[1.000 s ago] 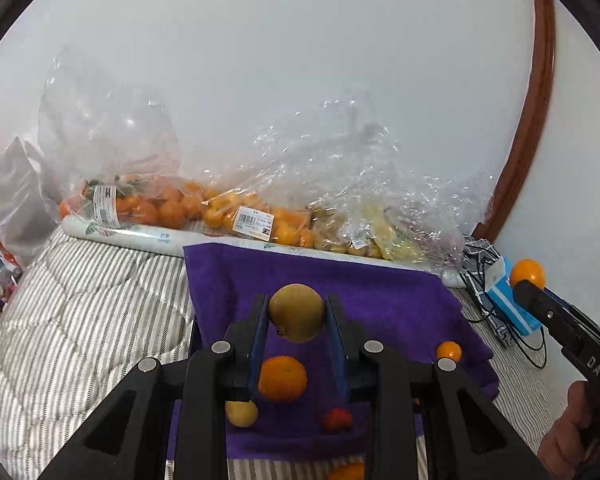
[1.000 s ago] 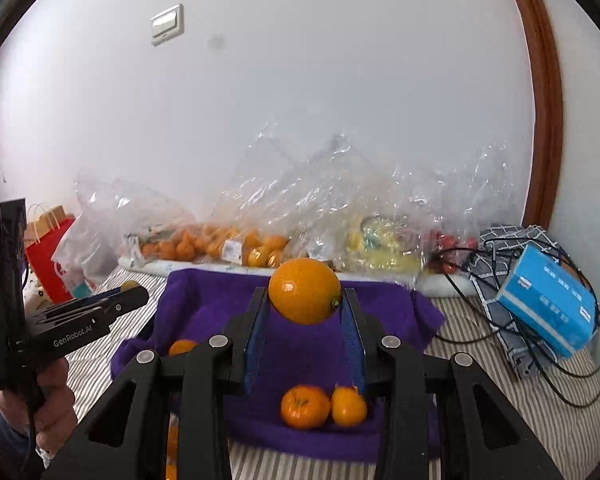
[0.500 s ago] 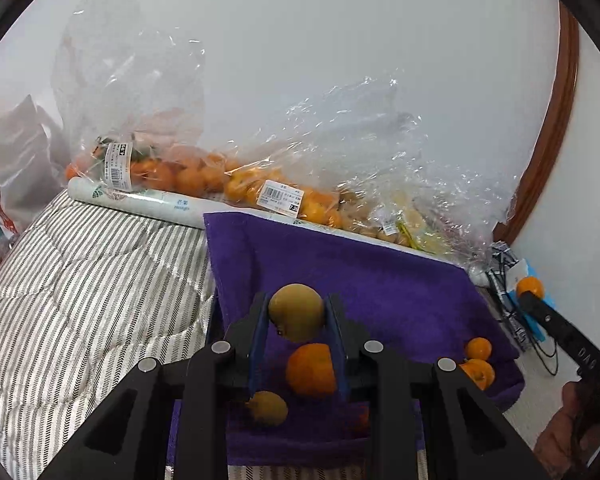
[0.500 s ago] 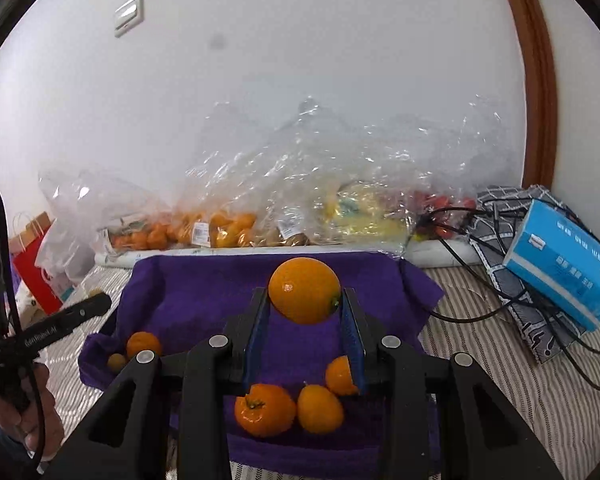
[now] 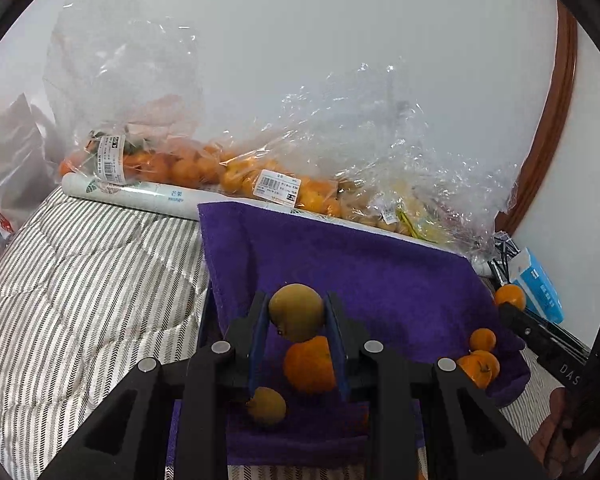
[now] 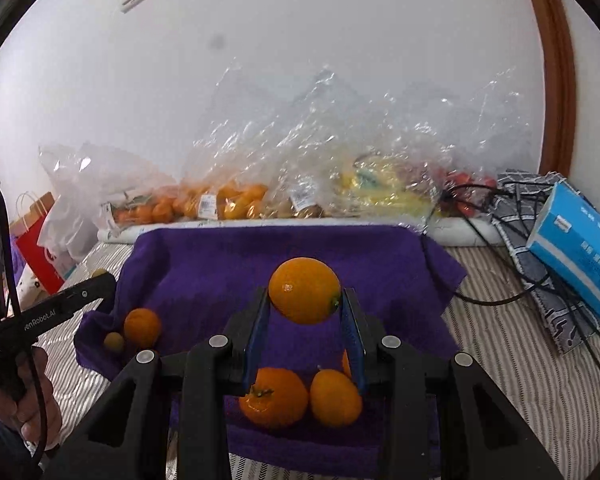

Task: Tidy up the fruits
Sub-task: 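Carry the yellow-green fruit with the left tool while the right tool carries the orange over the towel, then lower the orange and yellow-green fruit onto the towel and open both tools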

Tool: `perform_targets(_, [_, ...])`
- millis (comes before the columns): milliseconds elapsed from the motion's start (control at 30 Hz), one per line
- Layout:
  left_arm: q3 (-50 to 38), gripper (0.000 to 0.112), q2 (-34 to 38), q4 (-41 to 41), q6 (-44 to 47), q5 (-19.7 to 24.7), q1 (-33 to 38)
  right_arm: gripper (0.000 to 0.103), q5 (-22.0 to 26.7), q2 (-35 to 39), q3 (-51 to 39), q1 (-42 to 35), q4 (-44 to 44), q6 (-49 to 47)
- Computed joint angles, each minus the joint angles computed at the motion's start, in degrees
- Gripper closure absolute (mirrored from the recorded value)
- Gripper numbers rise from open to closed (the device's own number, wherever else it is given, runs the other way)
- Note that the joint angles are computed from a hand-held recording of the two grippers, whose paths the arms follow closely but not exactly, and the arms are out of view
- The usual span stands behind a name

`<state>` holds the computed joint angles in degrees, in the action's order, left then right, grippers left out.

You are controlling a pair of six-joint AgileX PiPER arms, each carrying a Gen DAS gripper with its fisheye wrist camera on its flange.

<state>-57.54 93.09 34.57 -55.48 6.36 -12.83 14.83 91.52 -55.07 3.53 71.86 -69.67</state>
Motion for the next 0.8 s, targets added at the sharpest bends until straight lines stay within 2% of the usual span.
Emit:
perform_targets(167, [-0.3,0.086,0.4,-3.9,4.3,0.1,-0.2,0.067,-0.6,0.6,0.1,1.0,-1.7,1.2])
perform_targets(333, [-0.7,0.086,0.8,-12.3,13.0,0.2,0.0,0.067,-0.7,1.3,-0.1,1.7,-3.4,2.5])
perform_targets(533, [-1.0,0.086,1.1,-14.6,15.6,0.5,0.0,0.067,-2.9,1.3,0.2,3.5,-5.5,3.6])
perform_targets(800, [-2.0,0.086,2.0,-28.8,30.7,1.3,-0.1,0.067,-2.8,0.7,0.4,3.3,-4.8,3.2])
